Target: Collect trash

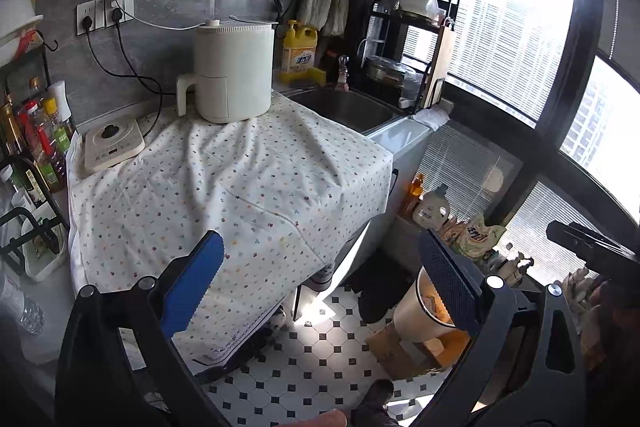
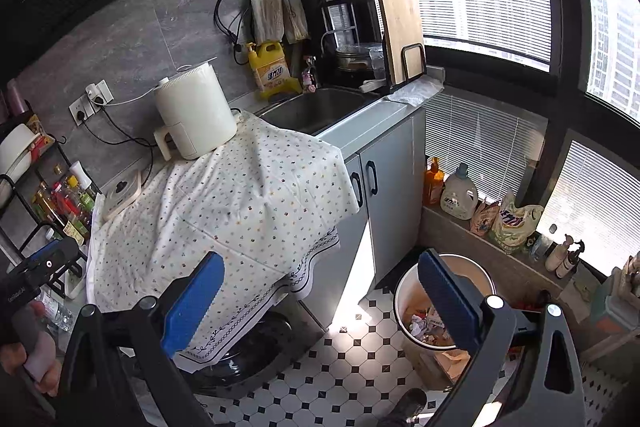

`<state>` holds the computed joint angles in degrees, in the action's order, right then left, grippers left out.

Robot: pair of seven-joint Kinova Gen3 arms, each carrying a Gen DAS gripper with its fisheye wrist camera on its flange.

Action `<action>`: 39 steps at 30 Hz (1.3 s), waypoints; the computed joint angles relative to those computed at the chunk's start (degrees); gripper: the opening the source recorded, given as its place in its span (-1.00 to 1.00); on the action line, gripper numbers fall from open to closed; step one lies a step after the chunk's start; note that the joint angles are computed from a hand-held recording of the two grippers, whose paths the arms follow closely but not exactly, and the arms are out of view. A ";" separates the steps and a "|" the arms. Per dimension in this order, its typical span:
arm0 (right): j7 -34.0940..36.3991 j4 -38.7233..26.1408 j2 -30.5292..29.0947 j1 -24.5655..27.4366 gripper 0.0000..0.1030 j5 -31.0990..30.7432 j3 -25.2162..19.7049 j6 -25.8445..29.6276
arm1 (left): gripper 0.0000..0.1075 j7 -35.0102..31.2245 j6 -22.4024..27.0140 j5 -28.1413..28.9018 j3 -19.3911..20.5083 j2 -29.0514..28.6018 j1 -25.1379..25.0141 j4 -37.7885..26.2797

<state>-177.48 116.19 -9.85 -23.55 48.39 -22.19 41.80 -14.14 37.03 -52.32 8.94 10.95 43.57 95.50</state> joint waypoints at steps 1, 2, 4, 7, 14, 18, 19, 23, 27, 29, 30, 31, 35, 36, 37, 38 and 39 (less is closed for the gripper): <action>-0.63 0.20 -0.38 -0.12 0.85 0.17 -0.57 0.90 | 0.81 0.39 0.00 -0.51 0.02 -0.12 0.33 0.17; -1.13 0.32 -0.57 -0.21 0.85 0.29 -0.99 1.64 | 0.81 0.86 -0.12 -1.04 0.06 -0.28 0.60 0.42; -1.72 0.59 -1.20 -0.49 0.85 0.11 -1.57 2.94 | 0.81 2.23 0.07 -2.47 0.21 -0.38 1.32 0.71; -2.95 1.10 -2.13 -0.69 0.85 0.34 -2.74 4.82 | 0.81 3.00 -0.31 -3.42 0.69 -0.51 1.57 1.05; -5.58 2.24 -3.81 -0.93 0.85 0.43 -4.82 7.40 | 0.81 3.16 -0.67 -4.60 1.37 -0.59 2.22 1.18; -5.64 2.72 -4.66 -0.68 0.85 0.20 -5.09 7.65 | 0.81 3.14 -0.57 -4.87 1.55 -0.72 2.41 1.08; -5.71 2.78 -4.83 -0.56 0.85 0.27 -5.34 7.75 | 0.81 3.32 -0.49 -5.00 1.56 -0.78 2.48 1.09; -5.13 2.62 -5.25 0.03 0.85 0.40 -5.51 7.51 | 0.81 4.07 -0.09 -5.77 1.68 -0.90 2.66 1.05; -4.54 2.18 -5.57 0.67 0.85 0.53 -5.96 7.82 | 0.81 4.18 -0.05 -5.97 1.88 -0.95 2.51 0.90; -4.40 1.97 -5.74 0.96 0.85 0.63 -6.27 8.18 | 0.81 4.18 -0.20 -6.08 1.92 -1.02 2.45 0.89; -4.30 1.86 -5.81 1.09 0.85 0.58 -6.37 8.40 | 0.81 4.21 -0.13 -6.14 1.98 -0.91 2.48 0.68; -4.33 1.81 -5.91 1.20 0.85 0.58 -6.51 8.51 | 0.81 4.29 -0.13 -6.24 1.97 -0.86 2.53 0.58; -3.85 1.83 -6.46 1.67 0.85 0.36 -6.68 8.87 | 0.81 4.95 -0.02 -6.95 1.96 -0.71 2.99 0.27; -3.71 1.88 -6.62 1.80 0.85 0.27 -6.72 8.90 | 0.81 5.06 -0.07 -7.03 1.97 -0.70 3.05 0.25; -3.56 1.95 -6.81 1.94 0.85 0.15 -6.81 9.00 | 0.81 5.07 -0.25 -7.03 1.96 -0.70 3.02 0.31; -3.47 1.90 -6.90 2.10 0.85 0.05 -6.96 9.16 | 0.81 5.17 -0.31 -7.10 1.96 -0.69 3.07 0.30; -3.43 1.94 -7.07 2.27 0.85 0.00 -7.09 9.23 | 0.81 5.22 -0.52 -7.19 1.93 -0.69 3.06 0.36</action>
<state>-180.91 118.13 -16.92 -21.27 48.39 -29.28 51.04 -8.91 36.52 -59.52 10.87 10.26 46.63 95.87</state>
